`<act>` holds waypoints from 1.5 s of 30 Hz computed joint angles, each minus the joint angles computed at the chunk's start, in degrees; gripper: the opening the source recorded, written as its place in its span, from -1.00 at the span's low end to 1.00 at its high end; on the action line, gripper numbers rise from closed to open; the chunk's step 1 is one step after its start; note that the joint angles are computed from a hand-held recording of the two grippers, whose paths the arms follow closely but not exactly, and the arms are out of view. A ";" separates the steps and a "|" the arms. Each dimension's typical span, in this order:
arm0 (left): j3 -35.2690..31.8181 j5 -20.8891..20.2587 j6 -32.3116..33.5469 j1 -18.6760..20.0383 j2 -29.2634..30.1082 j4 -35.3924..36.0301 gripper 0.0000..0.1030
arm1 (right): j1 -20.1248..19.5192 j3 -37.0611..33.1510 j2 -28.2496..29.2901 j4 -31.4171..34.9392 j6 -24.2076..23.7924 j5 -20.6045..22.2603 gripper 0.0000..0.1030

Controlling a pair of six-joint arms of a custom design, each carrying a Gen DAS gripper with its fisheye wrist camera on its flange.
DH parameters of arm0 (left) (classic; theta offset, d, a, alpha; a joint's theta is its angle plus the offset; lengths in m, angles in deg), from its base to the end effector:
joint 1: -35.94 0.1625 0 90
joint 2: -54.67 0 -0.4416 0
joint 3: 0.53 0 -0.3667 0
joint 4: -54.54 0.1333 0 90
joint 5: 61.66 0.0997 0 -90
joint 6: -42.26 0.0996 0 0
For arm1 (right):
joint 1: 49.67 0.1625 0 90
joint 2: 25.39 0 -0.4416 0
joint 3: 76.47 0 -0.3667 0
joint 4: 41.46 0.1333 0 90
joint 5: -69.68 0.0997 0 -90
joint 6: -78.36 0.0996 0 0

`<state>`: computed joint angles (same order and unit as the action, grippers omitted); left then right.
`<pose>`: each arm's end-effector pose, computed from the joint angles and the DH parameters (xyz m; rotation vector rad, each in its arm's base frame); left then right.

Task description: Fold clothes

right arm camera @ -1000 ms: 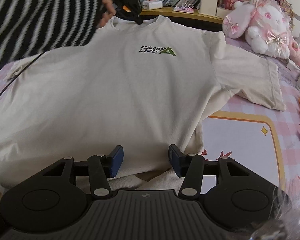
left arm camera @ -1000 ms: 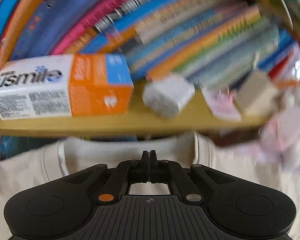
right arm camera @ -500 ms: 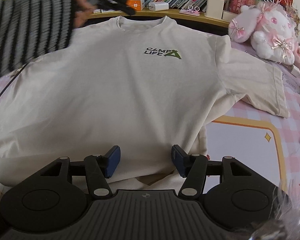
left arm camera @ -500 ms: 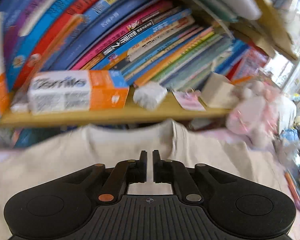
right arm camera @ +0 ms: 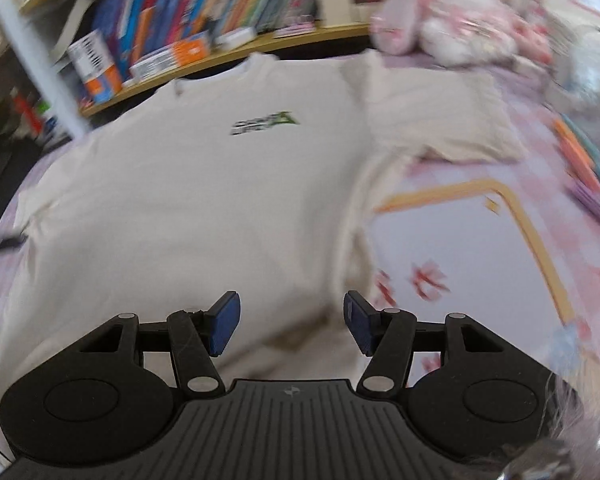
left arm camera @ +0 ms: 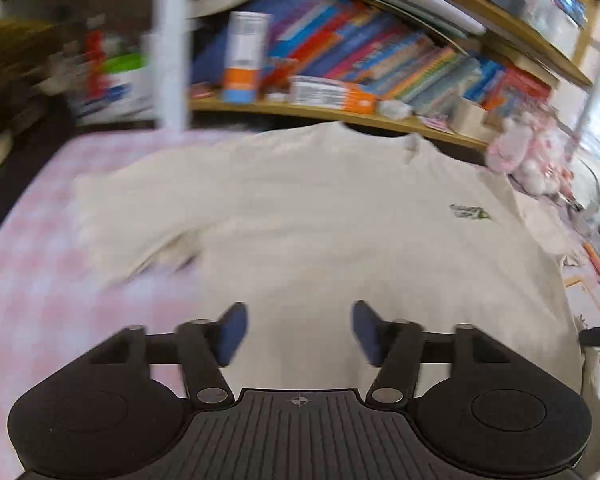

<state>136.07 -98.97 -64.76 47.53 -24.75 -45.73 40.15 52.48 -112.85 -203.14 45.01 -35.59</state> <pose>-0.2550 -0.2692 0.1744 -0.0833 2.1902 -1.1040 0.1057 -0.4291 0.3278 0.6718 -2.5951 0.5883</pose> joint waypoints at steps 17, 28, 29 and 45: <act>3.93 -20.32 -19.28 -19.12 -2.55 10.67 0.23 | -5.97 5.40 -17.21 17.65 6.30 3.34 0.06; 5.76 -23.08 -14.10 -23.37 -0.55 7.31 0.14 | -0.10 5.43 -16.64 24.10 0.87 -3.63 -0.60; 6.20 -22.72 -12.11 -23.48 -1.09 6.49 -0.44 | -0.42 5.11 -16.87 24.57 0.86 -2.52 -0.76; 5.76 -1.22 -20.07 -1.75 -15.47 12.99 -0.85 | 4.35 -2.72 3.67 -1.08 8.77 -1.96 -0.74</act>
